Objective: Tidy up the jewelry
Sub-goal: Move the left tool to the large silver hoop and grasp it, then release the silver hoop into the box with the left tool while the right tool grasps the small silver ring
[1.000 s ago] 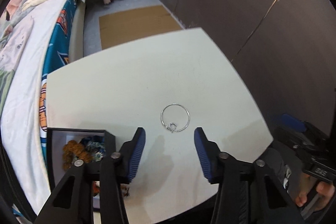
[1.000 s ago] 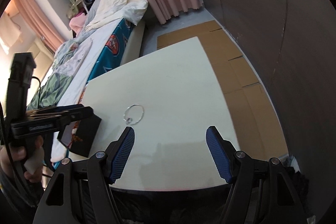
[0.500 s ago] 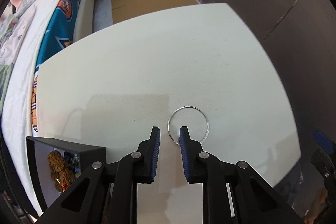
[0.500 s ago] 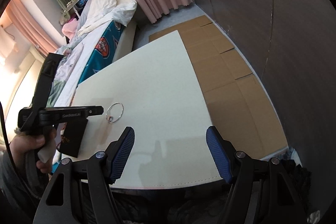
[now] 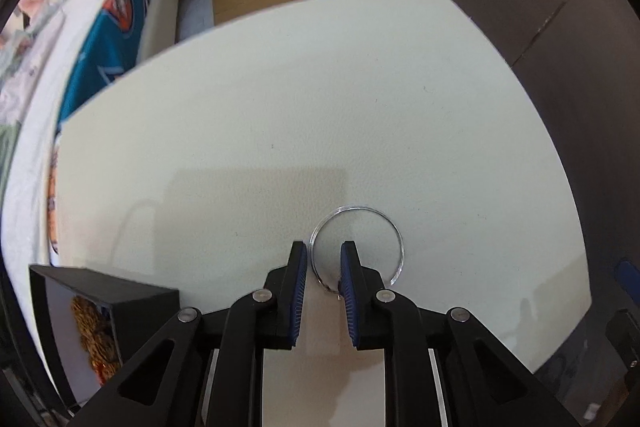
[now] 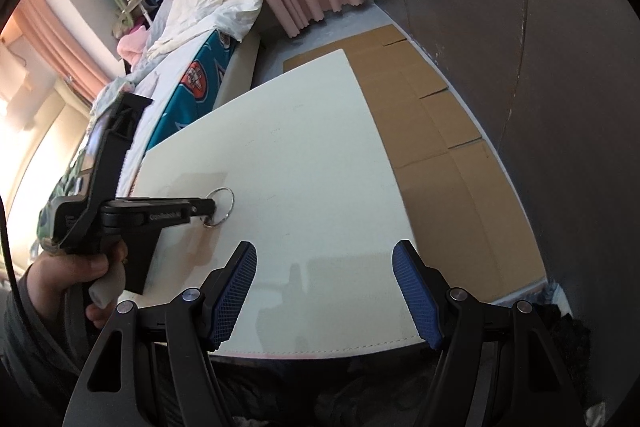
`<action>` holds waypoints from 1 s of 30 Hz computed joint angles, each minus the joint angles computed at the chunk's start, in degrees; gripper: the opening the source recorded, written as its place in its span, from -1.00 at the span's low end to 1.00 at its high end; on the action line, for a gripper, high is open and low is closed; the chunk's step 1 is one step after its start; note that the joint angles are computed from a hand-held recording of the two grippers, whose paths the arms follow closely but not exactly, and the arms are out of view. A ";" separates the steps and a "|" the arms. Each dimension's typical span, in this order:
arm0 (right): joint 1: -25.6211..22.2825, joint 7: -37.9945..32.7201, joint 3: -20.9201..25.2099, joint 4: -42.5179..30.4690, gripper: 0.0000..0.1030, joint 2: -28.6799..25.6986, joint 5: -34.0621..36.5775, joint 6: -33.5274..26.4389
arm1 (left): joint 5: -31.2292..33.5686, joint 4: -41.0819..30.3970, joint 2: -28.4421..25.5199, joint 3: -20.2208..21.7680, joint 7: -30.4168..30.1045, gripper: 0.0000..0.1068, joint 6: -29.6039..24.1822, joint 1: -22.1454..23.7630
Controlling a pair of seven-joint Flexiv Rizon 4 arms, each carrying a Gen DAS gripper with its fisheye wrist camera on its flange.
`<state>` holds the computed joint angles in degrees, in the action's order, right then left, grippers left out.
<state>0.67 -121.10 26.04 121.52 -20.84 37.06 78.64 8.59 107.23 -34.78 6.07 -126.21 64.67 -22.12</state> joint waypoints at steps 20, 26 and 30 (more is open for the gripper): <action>-0.07 0.63 1.20 -1.42 0.36 -1.11 0.20 -1.37 | -1.50 7.90 7.20 -1.14 3.96 -0.98 10.94 0.60; 1.43 -0.06 1.26 -3.86 0.36 -2.29 0.82 -4.28 | -3.37 12.25 10.84 -1.50 4.98 -0.98 15.36 1.92; 3.29 1.10 0.65 -5.12 0.36 -3.04 0.16 -5.45 | -4.37 14.56 12.54 -1.10 5.64 -0.98 17.45 2.44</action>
